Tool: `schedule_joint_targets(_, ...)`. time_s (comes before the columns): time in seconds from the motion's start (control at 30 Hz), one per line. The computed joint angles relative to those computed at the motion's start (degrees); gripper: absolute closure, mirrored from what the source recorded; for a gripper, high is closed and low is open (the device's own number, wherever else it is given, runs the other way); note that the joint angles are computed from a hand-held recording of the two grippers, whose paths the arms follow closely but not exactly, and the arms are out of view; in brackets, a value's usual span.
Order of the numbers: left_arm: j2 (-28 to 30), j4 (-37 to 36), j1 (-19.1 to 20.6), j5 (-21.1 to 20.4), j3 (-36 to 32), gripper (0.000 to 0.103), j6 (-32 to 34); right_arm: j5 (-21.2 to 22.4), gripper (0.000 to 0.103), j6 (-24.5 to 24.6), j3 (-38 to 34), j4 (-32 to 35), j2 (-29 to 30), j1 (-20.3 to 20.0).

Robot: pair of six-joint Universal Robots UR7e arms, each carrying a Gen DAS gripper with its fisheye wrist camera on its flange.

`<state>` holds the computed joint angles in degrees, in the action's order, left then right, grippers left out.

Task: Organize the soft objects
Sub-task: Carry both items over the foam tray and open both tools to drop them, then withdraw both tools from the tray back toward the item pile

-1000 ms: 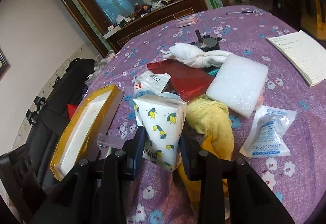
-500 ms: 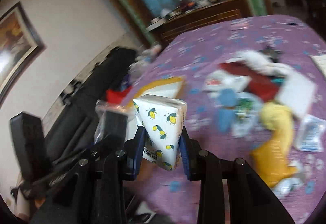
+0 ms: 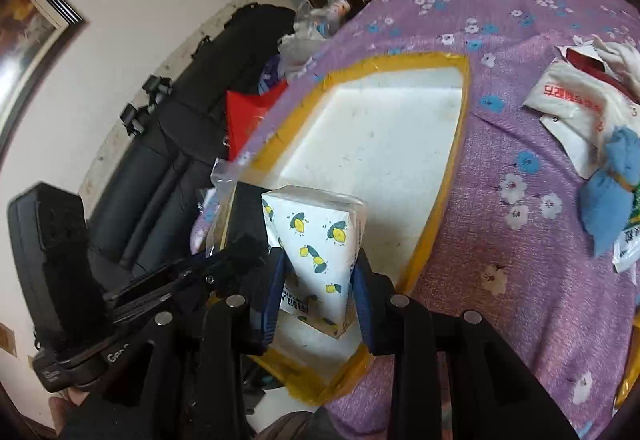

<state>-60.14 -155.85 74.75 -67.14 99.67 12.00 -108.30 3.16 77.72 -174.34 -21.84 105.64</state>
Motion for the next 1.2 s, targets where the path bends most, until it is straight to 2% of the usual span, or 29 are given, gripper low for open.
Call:
schedule_joint_targets(0.07, 0.5, 2.5, 0.1, 0.7, -0.7, 0.08, 0.7, 0.3, 0.069, 0.7, -0.8, 1.6, 0.4, -0.4)
schedule_joint_targets(0.13, 0.4, 2.7, 0.1, 1.6, -0.3, 0.075, 1.3, -0.1, 0.069, 1.0, 0.0, -1.7, 0.4, -0.2)
schedule_joint_targets(0.2, -0.2, 1.2, 0.2, 2.1, 0.6, 0.071, 1.8, 0.6, 0.061, 1.3, 1.2, -4.8, 0.1, -0.2)
schedule_joint_targets(0.3, -1.6, -3.1, -0.1, 3.3, 2.4, 0.051, 2.8, 2.6, 0.051, 1.2, 3.1, -8.4, -0.7, -0.4)
schedule_joint_targets(0.37, -2.3, -7.5, -0.6, 4.1, 3.5, 0.049, 3.1, 3.9, 0.048, 0.4, 4.5, -10.2, -1.5, -0.5)
schedule_joint_targets(0.5, -2.2, -13.9, -1.4, 0.0, 4.2, 0.046, 4.6, 8.8, 0.048, -2.3, 7.6, -14.5, -3.7, -1.7)
schedule_joint_targets(0.53, -1.5, -14.6, -1.7, -2.0, 3.6, 0.04, 4.5, 9.8, 0.048, -3.4, 8.1, -15.3, -4.3, -2.0)
schedule_joint_targets(0.57, -0.8, -13.9, -2.0, -3.6, 2.6, 0.036, 4.6, 10.8, 0.047, -4.5, 8.4, -15.5, -4.8, -2.4)
schedule_joint_targets(0.63, 1.4, -12.4, -2.1, -8.5, 0.1, 0.036, 5.3, 11.7, 0.044, -6.6, 8.6, -14.8, -6.1, -3.2)
schedule_joint_targets(0.67, 3.3, -10.4, -2.1, -11.0, -2.1, 0.036, 5.8, 11.3, 0.039, -7.3, 8.7, -14.6, -6.7, -3.6)
schedule_joint_targets(0.7, 4.7, -8.6, -2.1, -12.6, -4.0, 0.036, 6.0, 10.4, 0.038, -8.1, 8.7, -14.4, -7.2, -4.1)
schedule_joint_targets(0.77, 8.1, -4.7, -2.1, -13.9, -8.6, 0.036, 4.9, 8.5, 0.038, -8.5, 7.8, -13.6, -7.6, -4.9)
schedule_joint_targets(0.83, 10.6, -2.6, -1.8, -16.1, -12.6, 0.036, 3.4, 9.2, 0.039, -8.0, 5.6, -8.9, -8.1, -5.9)
schedule_joint_targets(0.9, 12.9, 0.1, -3.1, -12.2, -16.5, 0.036, 1.8, 10.8, 0.039, -5.8, 3.2, -3.3, -8.6, -6.8)
schedule_joint_targets(0.93, 14.4, 3.7, -3.5, -11.3, -19.7, 0.036, 0.5, 10.2, 0.039, -5.3, 2.3, -2.0, -8.6, -6.7)
schedule_joint_targets(1.0, 16.0, 8.9, -4.5, -8.9, -23.6, 0.036, -3.3, 6.1, 0.039, -2.8, 1.8, -0.3, -9.2, -6.0)
schedule_joint_targets(1.03, 16.3, 12.0, -4.7, -9.7, -25.2, 0.036, -5.6, 5.8, 0.039, -1.8, 2.4, -0.4, -9.8, -5.8)
schedule_joint_targets(1.1, 15.8, 14.1, -5.5, -9.8, -25.2, 0.036, -7.2, 4.8, 0.038, 2.1, 5.3, -1.9, -11.7, -5.9)
schedule_joint_targets(1.2, 13.8, 9.9, -6.8, -7.3, -19.8, 0.036, -5.3, 6.1, 0.038, 4.9, 10.5, -6.2, -14.3, -6.8)
